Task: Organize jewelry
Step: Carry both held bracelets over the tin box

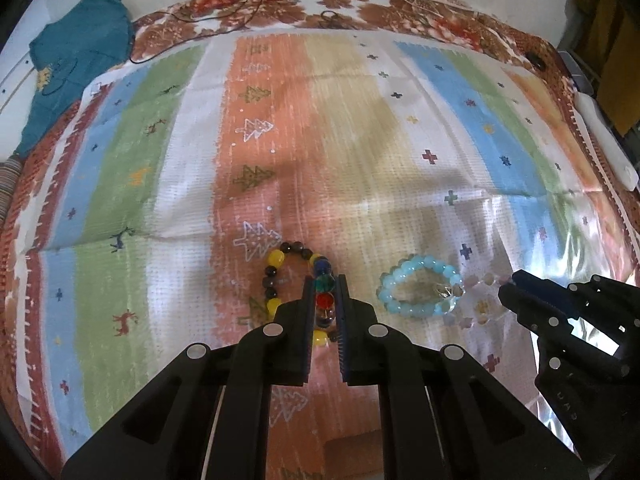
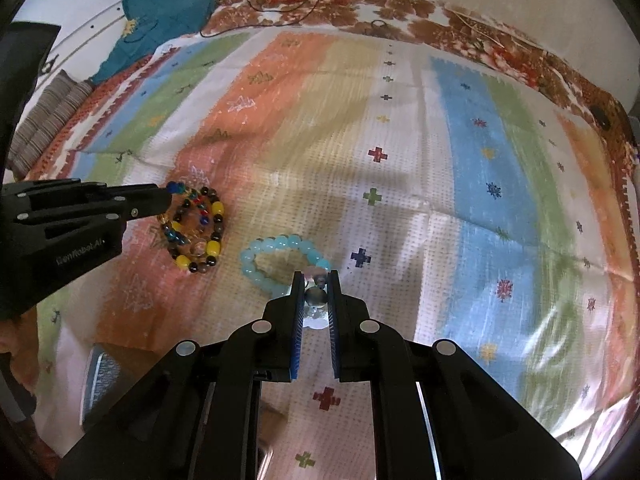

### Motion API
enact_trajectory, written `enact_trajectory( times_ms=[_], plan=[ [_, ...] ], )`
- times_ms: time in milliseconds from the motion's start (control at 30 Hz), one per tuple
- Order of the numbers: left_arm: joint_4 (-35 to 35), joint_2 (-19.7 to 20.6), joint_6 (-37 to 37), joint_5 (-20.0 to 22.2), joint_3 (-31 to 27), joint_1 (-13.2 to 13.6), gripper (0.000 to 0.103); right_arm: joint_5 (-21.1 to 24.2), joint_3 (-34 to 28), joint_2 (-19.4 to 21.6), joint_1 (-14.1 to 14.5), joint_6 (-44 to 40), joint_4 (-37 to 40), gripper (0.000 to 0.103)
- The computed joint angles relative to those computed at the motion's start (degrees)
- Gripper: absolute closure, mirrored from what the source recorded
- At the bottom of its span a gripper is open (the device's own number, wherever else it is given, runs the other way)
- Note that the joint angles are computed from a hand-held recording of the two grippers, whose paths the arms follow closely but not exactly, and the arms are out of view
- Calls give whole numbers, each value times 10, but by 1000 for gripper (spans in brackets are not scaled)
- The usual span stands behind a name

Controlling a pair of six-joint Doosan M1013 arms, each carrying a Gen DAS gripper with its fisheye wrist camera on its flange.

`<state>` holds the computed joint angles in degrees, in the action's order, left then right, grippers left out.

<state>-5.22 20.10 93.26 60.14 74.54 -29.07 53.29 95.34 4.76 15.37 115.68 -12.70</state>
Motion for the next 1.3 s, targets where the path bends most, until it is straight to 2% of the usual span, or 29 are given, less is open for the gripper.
enact_trajectory(
  times_ms=[167, 300, 767, 1300],
  plan=[
    [2, -12, 1, -5, 8, -3, 94, -1, 4, -8, 7, 15, -21, 91],
    [3, -21, 1, -8, 13, -3, 94, -7, 9, -16, 2, 10, 5, 91],
    [-1, -52, 1, -15, 37, 2, 94, -13, 15, -38, 20, 39, -16, 91],
    [-70, -94, 52, -24, 64, 6, 94, -27, 27, -68, 48, 42, -24, 91]
  ],
)
